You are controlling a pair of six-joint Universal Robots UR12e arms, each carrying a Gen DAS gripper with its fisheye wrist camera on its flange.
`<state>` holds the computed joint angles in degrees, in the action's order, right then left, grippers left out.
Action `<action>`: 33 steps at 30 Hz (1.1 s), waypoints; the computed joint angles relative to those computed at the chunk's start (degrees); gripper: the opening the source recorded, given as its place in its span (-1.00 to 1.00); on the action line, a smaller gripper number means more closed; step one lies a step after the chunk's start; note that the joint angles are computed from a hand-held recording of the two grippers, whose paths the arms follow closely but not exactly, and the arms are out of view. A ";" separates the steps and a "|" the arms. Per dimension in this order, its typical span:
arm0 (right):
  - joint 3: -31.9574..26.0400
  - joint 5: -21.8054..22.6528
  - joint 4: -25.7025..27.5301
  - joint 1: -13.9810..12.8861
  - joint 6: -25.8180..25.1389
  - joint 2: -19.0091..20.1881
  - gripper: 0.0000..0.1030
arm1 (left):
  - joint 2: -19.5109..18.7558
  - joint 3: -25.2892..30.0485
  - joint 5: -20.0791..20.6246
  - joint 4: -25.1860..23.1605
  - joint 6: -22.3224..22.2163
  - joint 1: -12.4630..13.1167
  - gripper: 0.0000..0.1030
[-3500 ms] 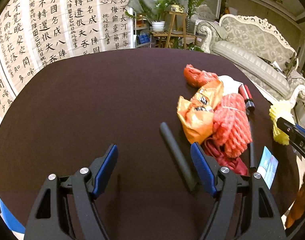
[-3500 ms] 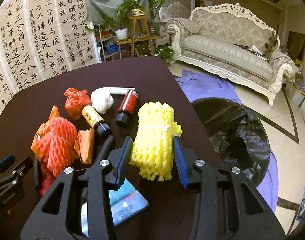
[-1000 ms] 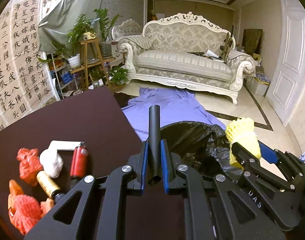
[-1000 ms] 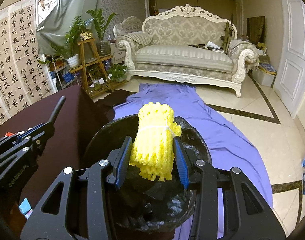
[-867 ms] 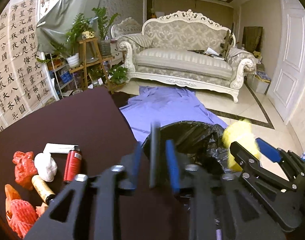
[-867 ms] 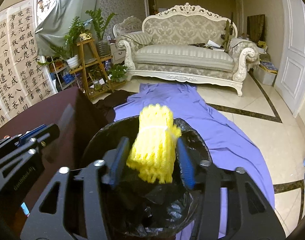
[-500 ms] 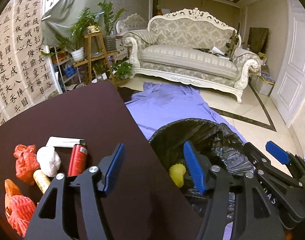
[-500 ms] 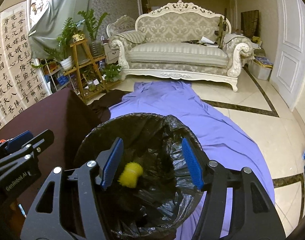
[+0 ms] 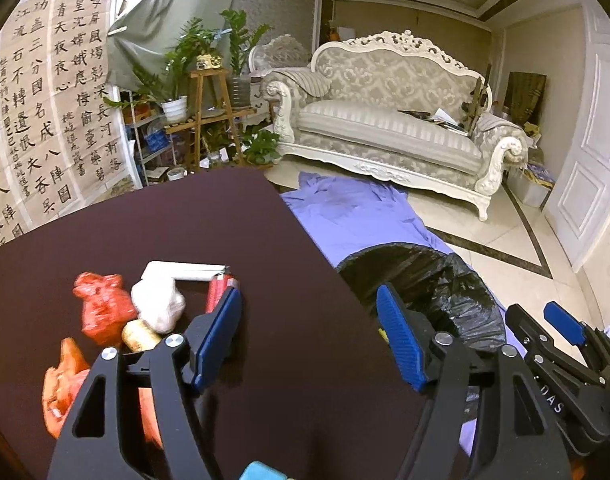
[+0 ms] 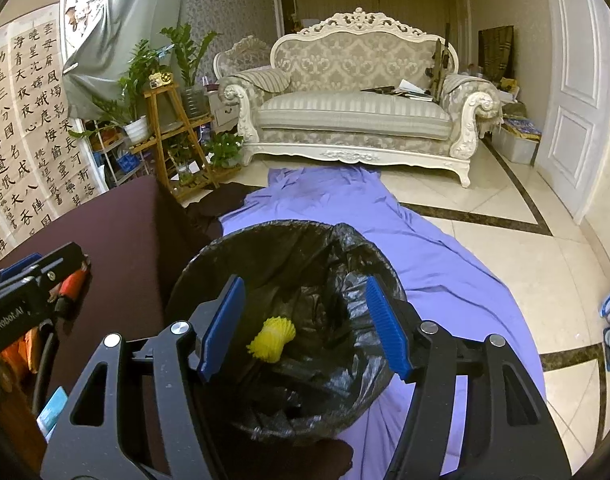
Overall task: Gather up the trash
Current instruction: 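Move the right gripper back over the table toward the red foam net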
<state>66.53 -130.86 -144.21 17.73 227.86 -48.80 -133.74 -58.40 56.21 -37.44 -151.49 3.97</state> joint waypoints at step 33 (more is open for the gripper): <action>-14.06 7.59 3.50 4.82 -9.85 7.83 0.22 | 1.20 -3.79 7.43 1.89 -4.53 7.69 0.41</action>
<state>52.47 -123.27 -140.71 22.55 218.01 -40.98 -132.54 -62.19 63.64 -35.55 -156.01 11.66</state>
